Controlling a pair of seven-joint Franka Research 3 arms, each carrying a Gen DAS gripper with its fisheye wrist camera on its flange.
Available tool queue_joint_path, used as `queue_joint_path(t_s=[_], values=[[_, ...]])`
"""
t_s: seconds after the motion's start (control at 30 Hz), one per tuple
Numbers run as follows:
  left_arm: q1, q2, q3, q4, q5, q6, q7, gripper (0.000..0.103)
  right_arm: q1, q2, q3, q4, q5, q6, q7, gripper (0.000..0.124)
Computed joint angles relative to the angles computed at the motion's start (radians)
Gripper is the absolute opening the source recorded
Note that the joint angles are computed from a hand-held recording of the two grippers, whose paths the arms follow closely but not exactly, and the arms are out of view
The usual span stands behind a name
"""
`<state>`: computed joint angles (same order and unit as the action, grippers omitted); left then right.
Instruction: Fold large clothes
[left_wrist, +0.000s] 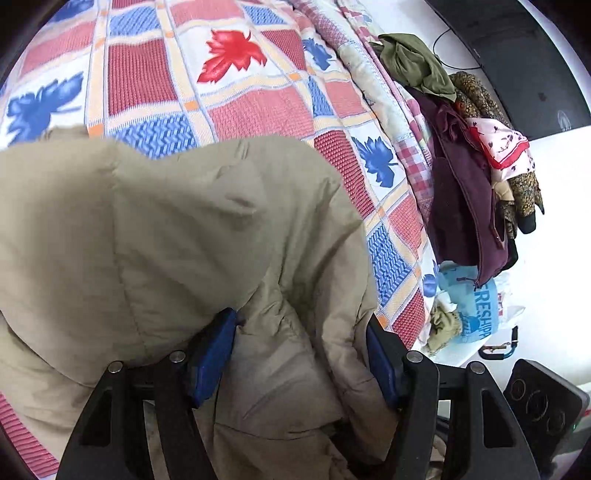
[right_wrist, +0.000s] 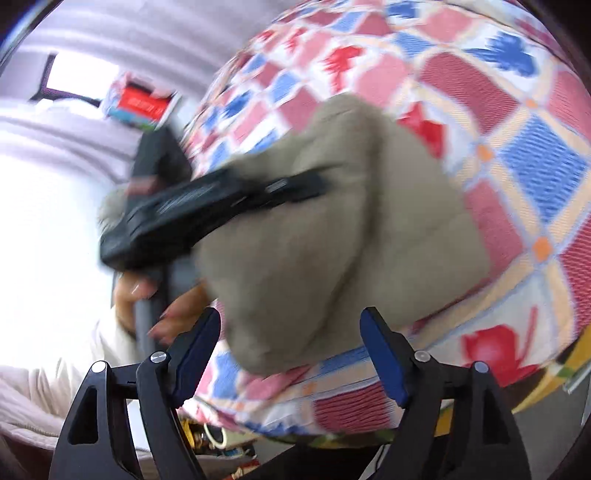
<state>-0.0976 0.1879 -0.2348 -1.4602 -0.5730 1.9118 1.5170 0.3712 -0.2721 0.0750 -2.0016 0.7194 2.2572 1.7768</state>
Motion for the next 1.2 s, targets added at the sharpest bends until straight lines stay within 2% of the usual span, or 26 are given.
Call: queue_joint_path(t_s=[0.07, 0.2, 0.27, 0.33, 0.37, 0.43, 0.47, 0.5, 0.67, 0.9, 1.07, 1.2], values=[[-0.007, -0.021, 0.002, 0.001, 0.034, 0.031, 0.012, 0.067, 0.007, 0.031, 0.024, 0.030, -0.030, 0.020, 0.016, 0.081], [-0.016, -0.117, 0.027, -0.076, 0.147, 0.161, 0.006, 0.067, -0.019, 0.125, 0.084, 0.132, -0.354, -0.017, 0.216, 0.080], [-0.008, -0.176, 0.052, -0.147, 0.202, 0.234, -0.023, 0.067, -0.020, 0.143, 0.090, 0.158, -0.469, -0.038, 0.285, 0.081], [0.007, -0.213, 0.078, -0.204, 0.239, 0.263, -0.060, 0.067, -0.022, 0.136, 0.082, 0.154, -0.532, -0.067, 0.327, 0.081], [0.016, -0.219, 0.089, -0.224, 0.274, 0.265, -0.092, 0.067, -0.022, 0.129, 0.072, 0.141, -0.520, -0.068, 0.328, 0.080], [0.028, -0.215, 0.102, -0.247, 0.341, 0.262, -0.151, 0.067, -0.019, 0.117, 0.053, 0.119, -0.457, -0.065, 0.306, 0.066], [0.033, -0.210, 0.106, -0.256, 0.341, 0.267, -0.163, 0.067, -0.015, 0.112, 0.043, 0.110, -0.408, -0.060, 0.271, 0.035], [0.037, -0.203, 0.109, -0.259, 0.332, 0.270, -0.171, 0.067, -0.010, 0.120, 0.035, 0.113, -0.364, -0.059, 0.226, 0.020], [0.020, -0.113, 0.080, -0.178, 0.368, 0.301, -0.184, 0.067, -0.013, 0.165, 0.056, 0.184, -0.505, -0.042, 0.171, 0.014], [-0.037, 0.047, 0.022, -0.011, 0.435, 0.300, -0.190, 0.067, -0.054, 0.094, 0.045, 0.103, -0.613, -0.083, 0.241, 0.013], [-0.074, 0.097, 0.012, 0.040, 0.514, 0.277, -0.207, 0.067, -0.075, 0.065, 0.025, -0.017, -0.537, -0.044, 0.250, 0.014], [-0.071, 0.094, 0.011, 0.030, 0.526, 0.271, -0.206, 0.067, -0.082, 0.035, 0.001, -0.081, -0.405, -0.010, 0.250, 0.017]])
